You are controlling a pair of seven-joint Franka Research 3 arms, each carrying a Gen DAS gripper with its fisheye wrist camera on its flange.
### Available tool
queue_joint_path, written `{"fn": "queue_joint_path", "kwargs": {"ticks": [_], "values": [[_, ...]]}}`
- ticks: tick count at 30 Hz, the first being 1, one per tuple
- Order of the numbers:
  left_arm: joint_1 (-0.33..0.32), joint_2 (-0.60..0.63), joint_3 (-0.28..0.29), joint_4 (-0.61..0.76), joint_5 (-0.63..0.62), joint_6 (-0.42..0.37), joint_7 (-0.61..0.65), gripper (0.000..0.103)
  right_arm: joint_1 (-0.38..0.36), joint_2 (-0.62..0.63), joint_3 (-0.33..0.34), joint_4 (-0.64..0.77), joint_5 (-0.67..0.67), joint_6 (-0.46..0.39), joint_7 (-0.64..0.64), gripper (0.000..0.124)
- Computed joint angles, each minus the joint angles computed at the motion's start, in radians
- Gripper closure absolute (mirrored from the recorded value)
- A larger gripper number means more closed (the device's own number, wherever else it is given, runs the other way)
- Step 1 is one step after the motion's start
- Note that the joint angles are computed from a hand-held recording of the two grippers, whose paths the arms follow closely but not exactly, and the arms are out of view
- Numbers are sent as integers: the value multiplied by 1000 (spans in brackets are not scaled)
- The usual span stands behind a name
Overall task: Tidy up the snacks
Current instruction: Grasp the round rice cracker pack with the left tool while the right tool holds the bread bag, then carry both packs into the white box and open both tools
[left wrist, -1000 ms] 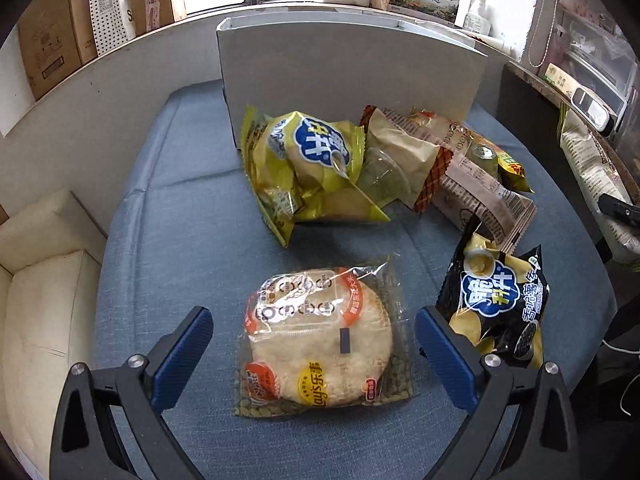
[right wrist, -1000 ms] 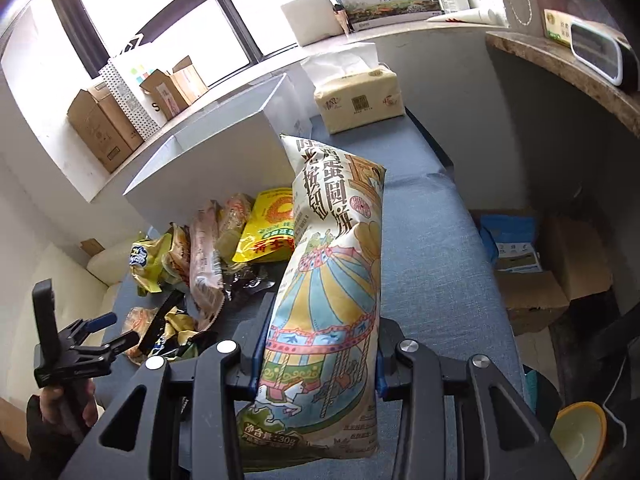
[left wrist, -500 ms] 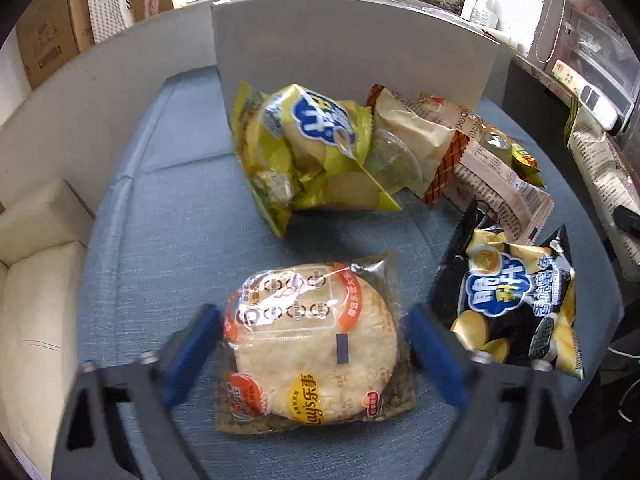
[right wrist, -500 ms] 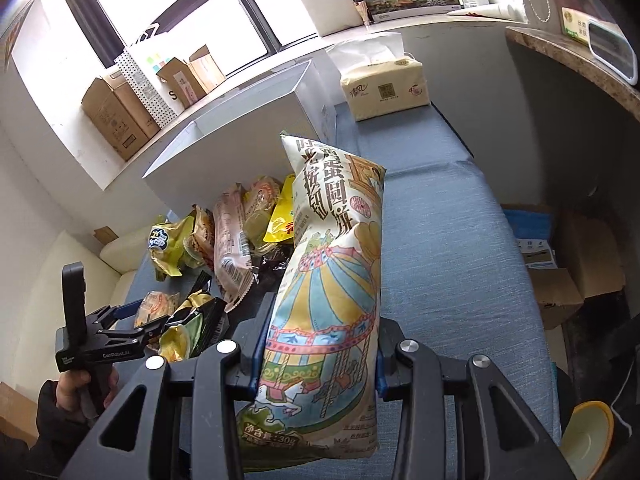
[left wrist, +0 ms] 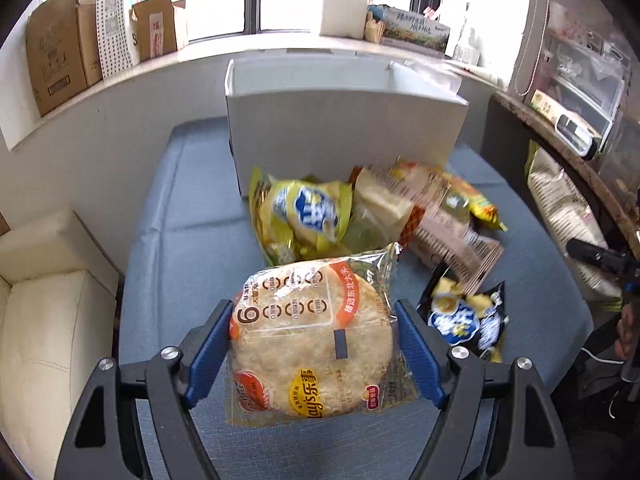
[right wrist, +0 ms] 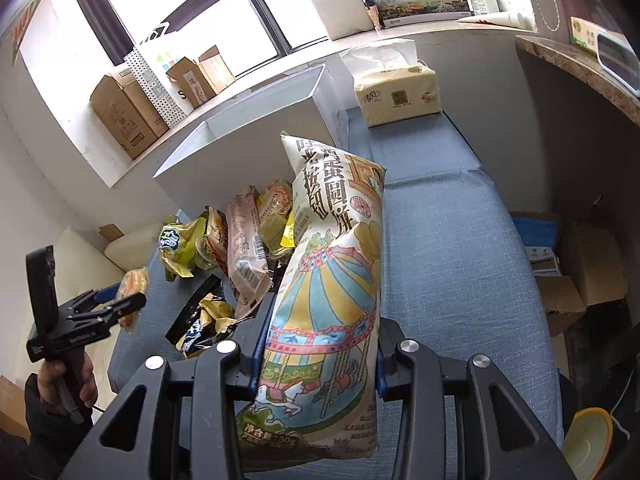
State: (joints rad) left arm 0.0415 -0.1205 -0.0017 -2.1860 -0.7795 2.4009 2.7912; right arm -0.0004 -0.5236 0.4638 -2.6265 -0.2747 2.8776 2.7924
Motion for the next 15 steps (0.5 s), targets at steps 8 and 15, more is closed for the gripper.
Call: {"fn": "queue_joint_path", "kwargs": {"ticks": [8,15], "values": [[-23,-46,6,57,-25,-58,-51,20,-27,13,9,62,-43,3,-29,81],[-44,-55,14,130,-60,-99,-62,20,-57,68,12,160,-101,22,-75,81]]}}
